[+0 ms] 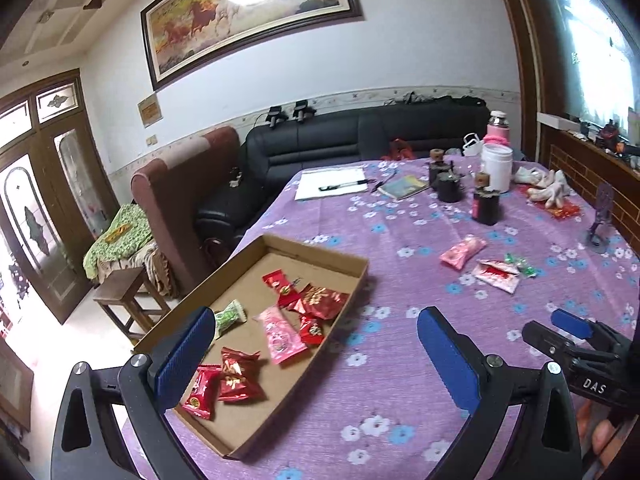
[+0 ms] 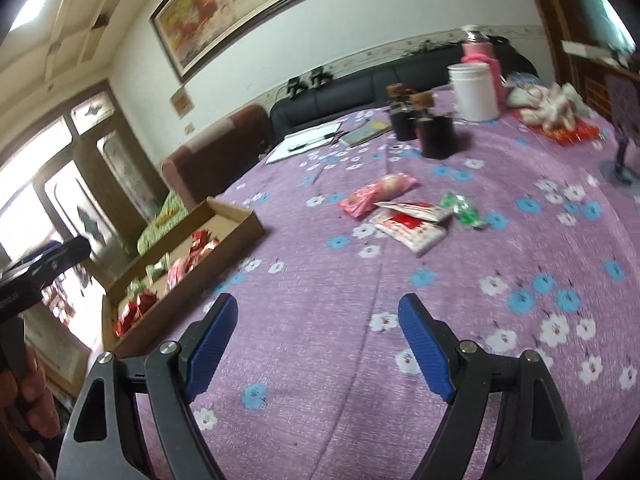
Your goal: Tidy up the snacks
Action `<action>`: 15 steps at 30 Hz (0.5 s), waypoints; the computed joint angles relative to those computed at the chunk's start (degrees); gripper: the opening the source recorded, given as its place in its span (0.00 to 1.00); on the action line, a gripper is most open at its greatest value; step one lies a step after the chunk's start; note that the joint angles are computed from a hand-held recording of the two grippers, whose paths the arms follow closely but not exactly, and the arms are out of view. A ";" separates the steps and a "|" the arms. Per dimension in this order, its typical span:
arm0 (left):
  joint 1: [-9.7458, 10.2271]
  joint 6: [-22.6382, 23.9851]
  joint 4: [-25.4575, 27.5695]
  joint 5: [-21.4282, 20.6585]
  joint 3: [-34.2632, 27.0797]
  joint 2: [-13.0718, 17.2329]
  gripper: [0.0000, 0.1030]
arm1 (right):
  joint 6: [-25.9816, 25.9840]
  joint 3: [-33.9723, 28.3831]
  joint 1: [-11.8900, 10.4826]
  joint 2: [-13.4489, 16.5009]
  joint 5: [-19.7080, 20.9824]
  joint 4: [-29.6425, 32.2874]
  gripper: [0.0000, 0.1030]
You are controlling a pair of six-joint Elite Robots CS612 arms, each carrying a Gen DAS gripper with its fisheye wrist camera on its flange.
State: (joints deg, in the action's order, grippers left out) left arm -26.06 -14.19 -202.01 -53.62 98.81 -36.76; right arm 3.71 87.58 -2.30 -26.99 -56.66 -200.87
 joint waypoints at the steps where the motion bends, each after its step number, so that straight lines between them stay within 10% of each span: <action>1: -0.20 0.40 -0.45 0.15 0.10 -0.08 0.99 | 0.62 0.05 -0.17 0.05 0.46 -0.85 0.80; 15: -1.09 1.11 -3.84 0.88 1.20 -0.96 0.99 | 1.17 0.81 -0.17 0.34 0.66 -6.24 0.86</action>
State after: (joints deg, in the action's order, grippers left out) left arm -27.15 -13.08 -205.85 -52.74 100.01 -37.72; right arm 4.88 88.39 -2.48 -26.65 -56.00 -207.11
